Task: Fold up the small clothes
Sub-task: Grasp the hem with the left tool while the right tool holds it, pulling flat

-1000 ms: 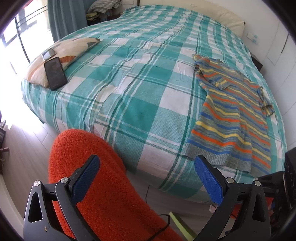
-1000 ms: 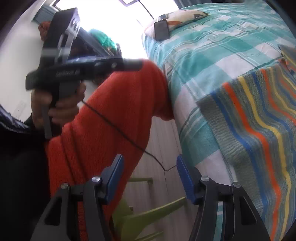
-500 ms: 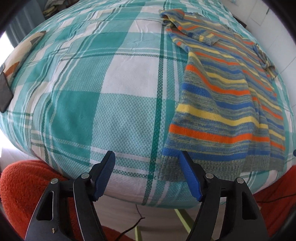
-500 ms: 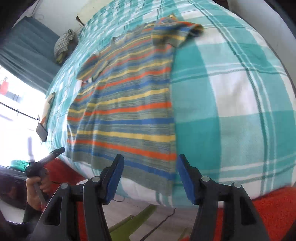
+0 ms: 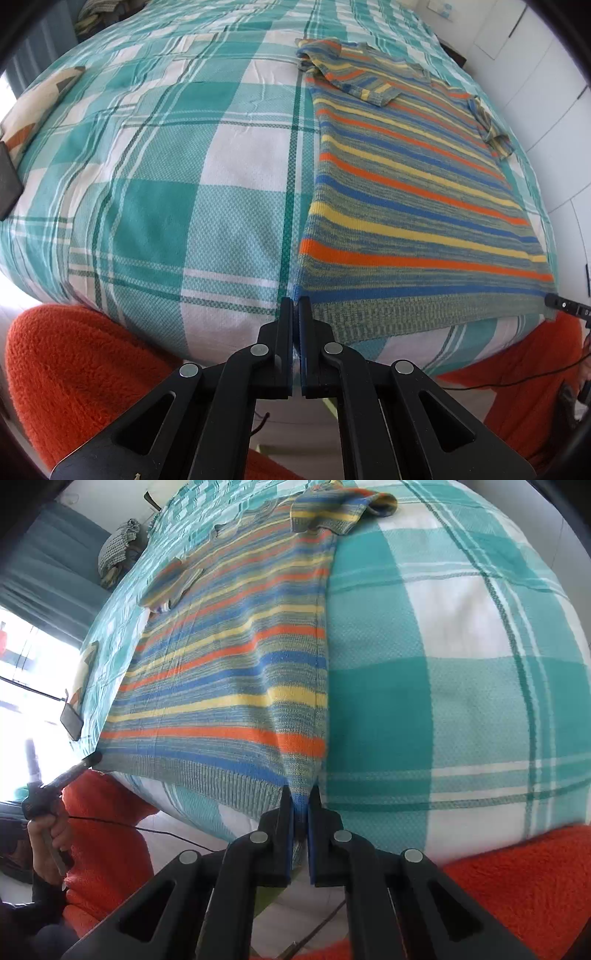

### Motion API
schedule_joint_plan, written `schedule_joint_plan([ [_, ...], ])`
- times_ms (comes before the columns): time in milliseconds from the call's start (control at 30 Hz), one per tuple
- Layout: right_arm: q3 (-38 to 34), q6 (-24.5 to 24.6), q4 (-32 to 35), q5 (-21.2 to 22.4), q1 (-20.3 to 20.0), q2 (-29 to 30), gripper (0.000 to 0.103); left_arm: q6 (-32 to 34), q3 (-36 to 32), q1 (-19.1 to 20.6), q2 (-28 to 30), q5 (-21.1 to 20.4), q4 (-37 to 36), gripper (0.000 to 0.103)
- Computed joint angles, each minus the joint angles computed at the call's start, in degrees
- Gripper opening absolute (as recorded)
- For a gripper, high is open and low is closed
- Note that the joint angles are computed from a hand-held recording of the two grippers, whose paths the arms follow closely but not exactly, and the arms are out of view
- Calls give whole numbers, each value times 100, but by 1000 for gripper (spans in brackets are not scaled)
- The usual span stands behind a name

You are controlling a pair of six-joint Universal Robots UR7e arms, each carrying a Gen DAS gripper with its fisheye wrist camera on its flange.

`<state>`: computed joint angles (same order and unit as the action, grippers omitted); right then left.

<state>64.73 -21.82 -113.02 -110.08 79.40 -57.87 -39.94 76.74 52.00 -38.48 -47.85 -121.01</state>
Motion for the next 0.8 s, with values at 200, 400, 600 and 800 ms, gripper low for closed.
schedule_joint_plan([
  [200,-228,132,42,-631,-59,449,6,-184,-519,181,649,324,812,0],
  [400,46,129,-457,-528,-120,395,5,-182,-575,175,714,454,937,0],
  [600,228,51,-731,-532,-122,323,5,-241,-685,193,785,473,999,1],
  [800,298,-36,-868,-662,-85,314,5,-235,-575,179,759,526,908,5],
])
